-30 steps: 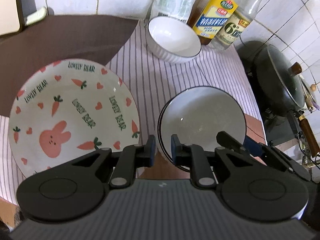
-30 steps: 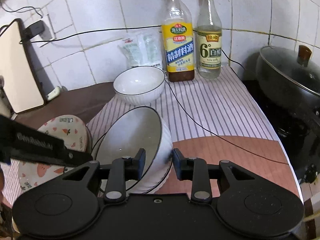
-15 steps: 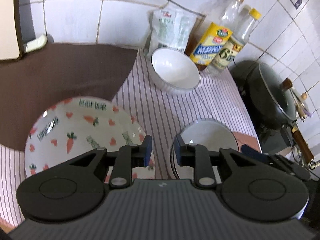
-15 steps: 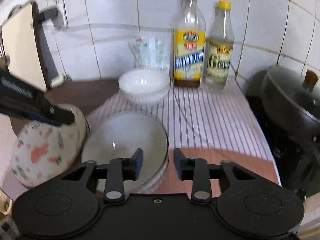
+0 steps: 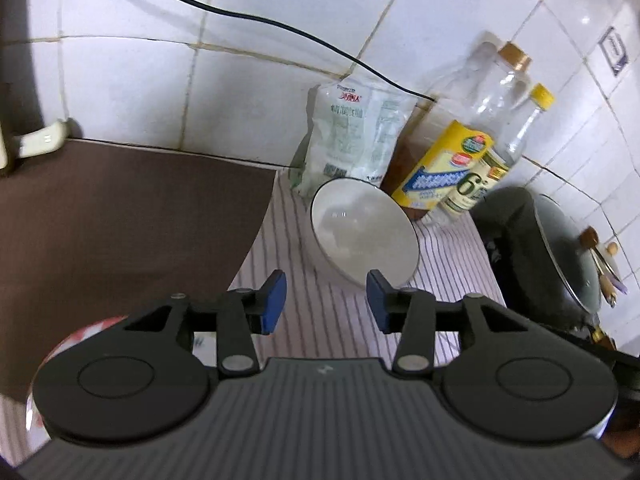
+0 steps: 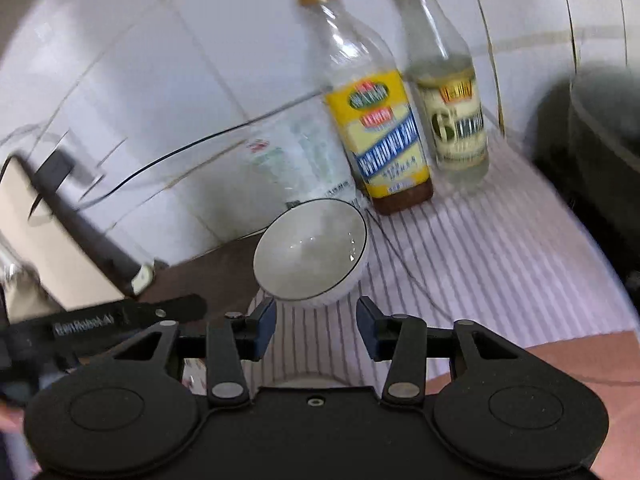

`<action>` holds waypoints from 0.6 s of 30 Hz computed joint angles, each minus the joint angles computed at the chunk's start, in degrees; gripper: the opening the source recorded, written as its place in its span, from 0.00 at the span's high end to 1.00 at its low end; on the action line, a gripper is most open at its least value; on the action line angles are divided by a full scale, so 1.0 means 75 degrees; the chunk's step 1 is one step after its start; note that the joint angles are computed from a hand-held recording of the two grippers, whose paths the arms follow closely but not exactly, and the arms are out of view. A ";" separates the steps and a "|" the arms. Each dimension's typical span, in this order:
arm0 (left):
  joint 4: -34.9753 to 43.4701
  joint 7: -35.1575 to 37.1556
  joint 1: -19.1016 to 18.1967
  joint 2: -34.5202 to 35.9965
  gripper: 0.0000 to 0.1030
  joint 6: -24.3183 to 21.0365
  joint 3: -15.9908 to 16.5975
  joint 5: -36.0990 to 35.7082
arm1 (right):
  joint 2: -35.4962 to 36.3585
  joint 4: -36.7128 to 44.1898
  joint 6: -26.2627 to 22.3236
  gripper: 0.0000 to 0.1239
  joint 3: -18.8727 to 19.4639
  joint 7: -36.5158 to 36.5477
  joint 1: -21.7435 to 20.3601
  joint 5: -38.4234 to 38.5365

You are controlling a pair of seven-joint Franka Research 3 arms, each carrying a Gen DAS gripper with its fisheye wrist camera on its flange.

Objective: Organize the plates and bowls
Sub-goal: 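Grasp the rim of the third white bowl by the bottles with the left gripper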

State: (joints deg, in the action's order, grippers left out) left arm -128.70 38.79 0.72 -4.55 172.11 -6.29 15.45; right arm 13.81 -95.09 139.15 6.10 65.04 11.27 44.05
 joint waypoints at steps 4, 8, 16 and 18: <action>0.0668 0.0055 0.0014 0.0656 0.55 -0.0072 0.0041 -0.0216 | 0.0782 0.0905 -0.0411 0.59 -0.0079 0.1553 0.0170 -0.0554; 0.1199 0.0451 0.0021 0.1155 0.55 -0.0379 0.0055 -0.0338 | 0.1428 0.1685 -0.0572 0.59 -0.0128 0.2652 0.0334 -0.1180; 0.1674 0.1927 0.0295 0.1757 0.55 -0.0786 -0.0199 -0.1641 | 0.2340 0.2756 -0.0573 0.59 -0.0189 0.4621 0.0497 -0.2165; 0.1779 0.2215 0.0380 0.1849 0.56 -0.0865 -0.0290 -0.2033 | 0.2426 0.2882 -0.0582 0.59 -0.0169 0.4710 0.0512 -0.2350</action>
State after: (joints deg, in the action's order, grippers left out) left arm -115.36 55.40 3.57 9.32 165.62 -8.47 0.20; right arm 32.00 -73.48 134.78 4.84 100.37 15.11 26.43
